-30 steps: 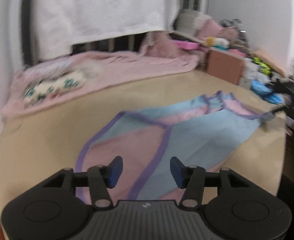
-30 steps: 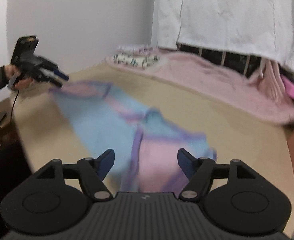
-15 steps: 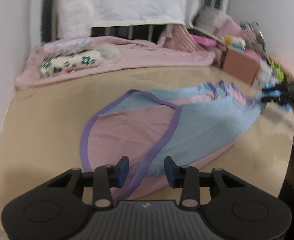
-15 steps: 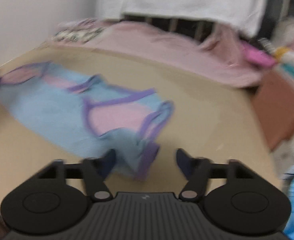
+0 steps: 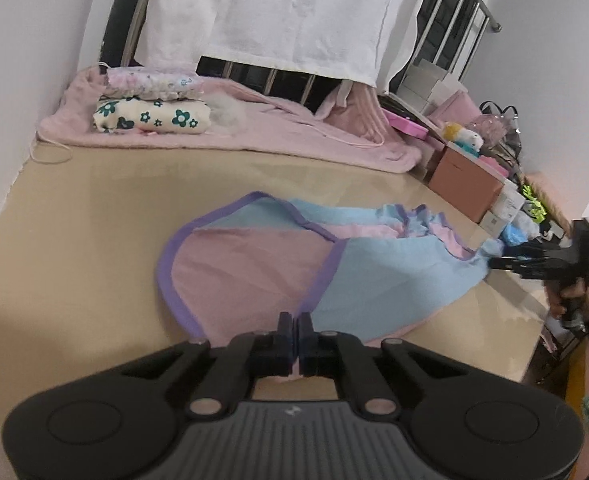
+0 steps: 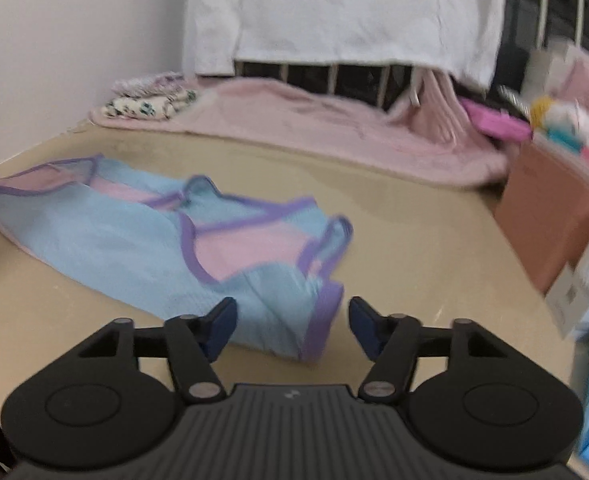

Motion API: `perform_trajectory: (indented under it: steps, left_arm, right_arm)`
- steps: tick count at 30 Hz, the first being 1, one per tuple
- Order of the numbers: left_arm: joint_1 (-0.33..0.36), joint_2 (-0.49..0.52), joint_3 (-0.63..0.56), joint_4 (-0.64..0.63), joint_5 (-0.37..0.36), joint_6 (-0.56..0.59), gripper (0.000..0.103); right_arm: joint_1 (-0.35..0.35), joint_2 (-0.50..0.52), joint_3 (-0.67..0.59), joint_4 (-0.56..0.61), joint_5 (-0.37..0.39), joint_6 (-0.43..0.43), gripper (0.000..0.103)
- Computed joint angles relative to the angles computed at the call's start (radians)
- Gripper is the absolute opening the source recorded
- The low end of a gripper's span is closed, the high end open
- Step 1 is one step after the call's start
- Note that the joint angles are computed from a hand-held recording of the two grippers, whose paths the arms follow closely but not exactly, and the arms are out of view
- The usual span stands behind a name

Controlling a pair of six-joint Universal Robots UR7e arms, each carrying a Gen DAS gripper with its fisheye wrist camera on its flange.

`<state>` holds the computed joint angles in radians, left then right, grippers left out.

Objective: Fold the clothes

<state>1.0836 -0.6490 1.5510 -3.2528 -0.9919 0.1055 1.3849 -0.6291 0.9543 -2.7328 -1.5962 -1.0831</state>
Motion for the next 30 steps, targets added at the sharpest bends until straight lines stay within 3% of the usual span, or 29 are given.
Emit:
perform_trajectory:
  steps: [2, 9, 12, 14, 15, 16, 17, 19, 20, 21, 22, 27, 30]
  left_arm:
    - [-0.005, -0.012, 0.031, -0.018, 0.01, -0.024, 0.001]
    - [-0.018, -0.023, 0.103, -0.082, 0.064, -0.076, 0.005]
    - [-0.025, -0.023, 0.134, -0.166, 0.053, -0.063, 0.012]
    - [-0.033, -0.021, 0.144, -0.195, 0.054, -0.063, 0.03]
    - [-0.037, -0.016, 0.14, -0.189, 0.058, -0.061, 0.033]
    - [-0.041, -0.008, 0.13, -0.181, 0.073, -0.051, 0.032]
    - [-0.045, 0.001, 0.12, -0.173, 0.087, -0.04, 0.024]
    - [-0.05, 0.014, 0.108, -0.164, 0.108, -0.041, 0.0]
    - [-0.051, 0.019, 0.105, -0.163, 0.115, -0.049, 0.001]
    - [-0.053, 0.022, 0.106, -0.169, 0.126, -0.044, 0.001]
    - [-0.058, 0.026, 0.109, -0.171, 0.148, -0.042, 0.001]
    - [-0.064, 0.016, 0.129, -0.166, 0.164, -0.067, 0.006]
    - [-0.09, 0.018, 0.096, -0.167, 0.218, -0.019, 0.013]
  right_arm:
    - [-0.004, 0.016, -0.025, 0.016, -0.012, 0.046, 0.049]
    - [-0.012, 0.04, -0.081, 0.073, -0.002, 0.116, 0.042]
    - [-0.01, 0.042, -0.09, 0.077, -0.007, 0.115, 0.042]
    - [-0.012, 0.029, -0.082, 0.095, 0.019, 0.117, 0.045]
    - [-0.012, 0.027, -0.084, 0.102, 0.026, 0.118, 0.045]
    - [-0.011, 0.029, -0.09, 0.11, 0.03, 0.122, 0.045]
    - [-0.008, 0.038, -0.105, 0.119, 0.021, 0.134, 0.045]
    - [-0.006, 0.057, -0.143, 0.155, 0.021, 0.17, 0.039]
    - [-0.005, 0.063, -0.158, 0.172, 0.021, 0.193, 0.02]
    - [-0.003, 0.062, -0.154, 0.164, 0.004, 0.208, 0.01]
    - [0.0, 0.061, -0.15, 0.156, -0.013, 0.224, 0.01]
    - [0.016, 0.049, -0.116, 0.102, -0.095, 0.288, 0.013]
    - [0.026, 0.009, -0.036, -0.026, -0.088, 0.253, 0.045]
